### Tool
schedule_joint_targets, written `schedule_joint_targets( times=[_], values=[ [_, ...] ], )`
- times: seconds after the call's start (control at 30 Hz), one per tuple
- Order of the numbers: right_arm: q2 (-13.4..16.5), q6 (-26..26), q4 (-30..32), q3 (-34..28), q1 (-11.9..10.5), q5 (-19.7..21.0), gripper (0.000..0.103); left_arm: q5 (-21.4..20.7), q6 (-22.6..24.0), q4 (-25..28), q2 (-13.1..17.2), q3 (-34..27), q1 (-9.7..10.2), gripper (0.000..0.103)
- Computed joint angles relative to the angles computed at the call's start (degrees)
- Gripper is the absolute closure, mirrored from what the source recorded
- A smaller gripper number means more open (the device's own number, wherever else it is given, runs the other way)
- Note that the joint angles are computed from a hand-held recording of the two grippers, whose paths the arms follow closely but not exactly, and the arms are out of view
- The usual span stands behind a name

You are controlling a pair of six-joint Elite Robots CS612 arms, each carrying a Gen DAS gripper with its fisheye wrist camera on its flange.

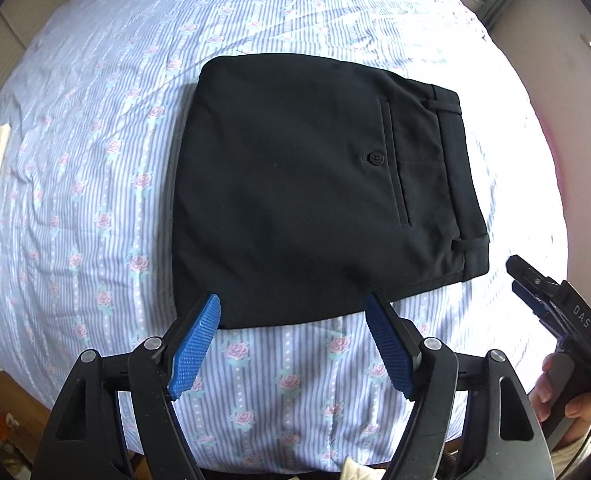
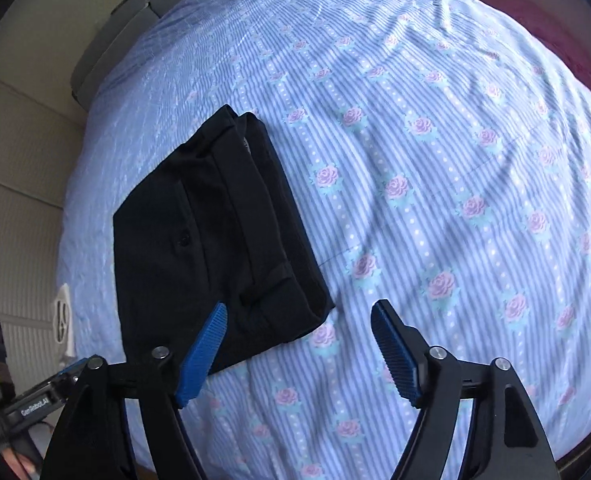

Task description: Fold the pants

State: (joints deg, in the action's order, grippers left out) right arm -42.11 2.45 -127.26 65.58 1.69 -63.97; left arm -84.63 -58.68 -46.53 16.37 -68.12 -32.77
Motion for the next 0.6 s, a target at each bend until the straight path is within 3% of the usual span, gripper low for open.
schedule_joint_targets(
  times=[0.17,0.27,0.5,0.6],
  values=[
    [-0.2,8.6,-5.2,6.2,-0.5,11.3,0.026,2.4,2.3,-0.2,0.2,0.3,-1.26,0.028],
    [0.6,14.3,-9.9,8.8,-0.6,15.8,0.026,2.8,3.3,-0.8,0.7,0.0,-1.77,0.027],
    [3.5,26.7,-22.6,10.5,-0.4,19.7,0.026,-0.5,6.5,-0.7,1.7,-0.4,-1.61,0.027],
    [5.4,29.6,-24.8,8.7,-0.3,20.7,0.03,-0.5,7.2,-0.5,2.0,-0.5,-1.45,0.027]
  ],
)
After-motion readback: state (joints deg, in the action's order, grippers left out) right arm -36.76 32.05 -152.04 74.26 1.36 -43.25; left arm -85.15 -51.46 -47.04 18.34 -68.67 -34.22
